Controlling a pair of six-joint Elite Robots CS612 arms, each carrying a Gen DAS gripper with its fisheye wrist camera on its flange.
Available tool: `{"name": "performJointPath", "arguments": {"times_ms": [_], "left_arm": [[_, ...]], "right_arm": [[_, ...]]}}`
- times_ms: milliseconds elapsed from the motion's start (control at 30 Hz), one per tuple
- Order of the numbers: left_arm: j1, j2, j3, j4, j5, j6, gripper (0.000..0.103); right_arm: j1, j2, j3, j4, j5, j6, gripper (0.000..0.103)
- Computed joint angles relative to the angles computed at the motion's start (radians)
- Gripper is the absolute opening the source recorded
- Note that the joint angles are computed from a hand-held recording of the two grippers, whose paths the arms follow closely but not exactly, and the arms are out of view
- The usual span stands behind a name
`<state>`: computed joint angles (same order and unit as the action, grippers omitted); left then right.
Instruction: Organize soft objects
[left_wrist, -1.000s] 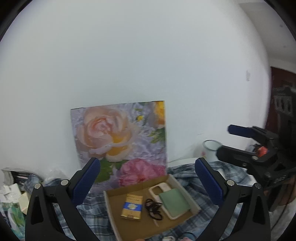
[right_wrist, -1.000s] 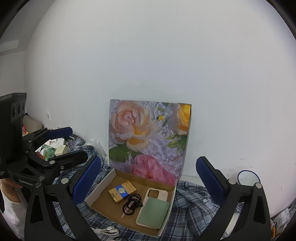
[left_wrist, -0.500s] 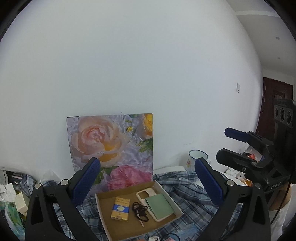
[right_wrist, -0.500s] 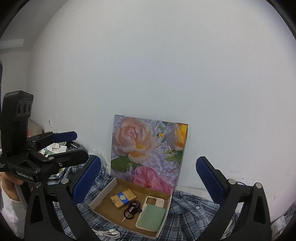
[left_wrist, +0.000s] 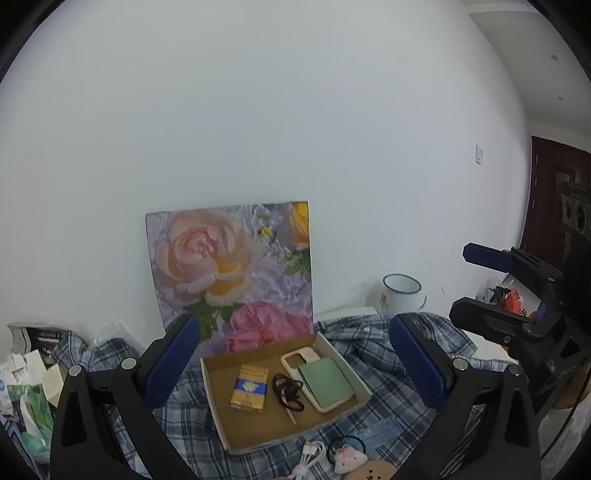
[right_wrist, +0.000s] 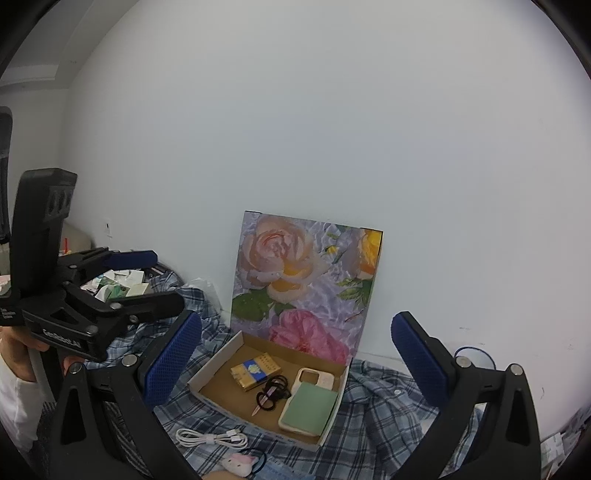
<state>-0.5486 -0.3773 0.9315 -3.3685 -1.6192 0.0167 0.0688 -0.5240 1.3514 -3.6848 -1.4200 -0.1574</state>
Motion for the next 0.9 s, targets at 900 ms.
{"name": "performJointPath", "arguments": {"times_ms": [900], "left_arm": [[-0.004,0.076,-0.020,0.173,0.031,-0.030,0.103]], "right_arm": [[-0.012,0.057,0.019,0.071,0.089,-0.027,0.102]]}}
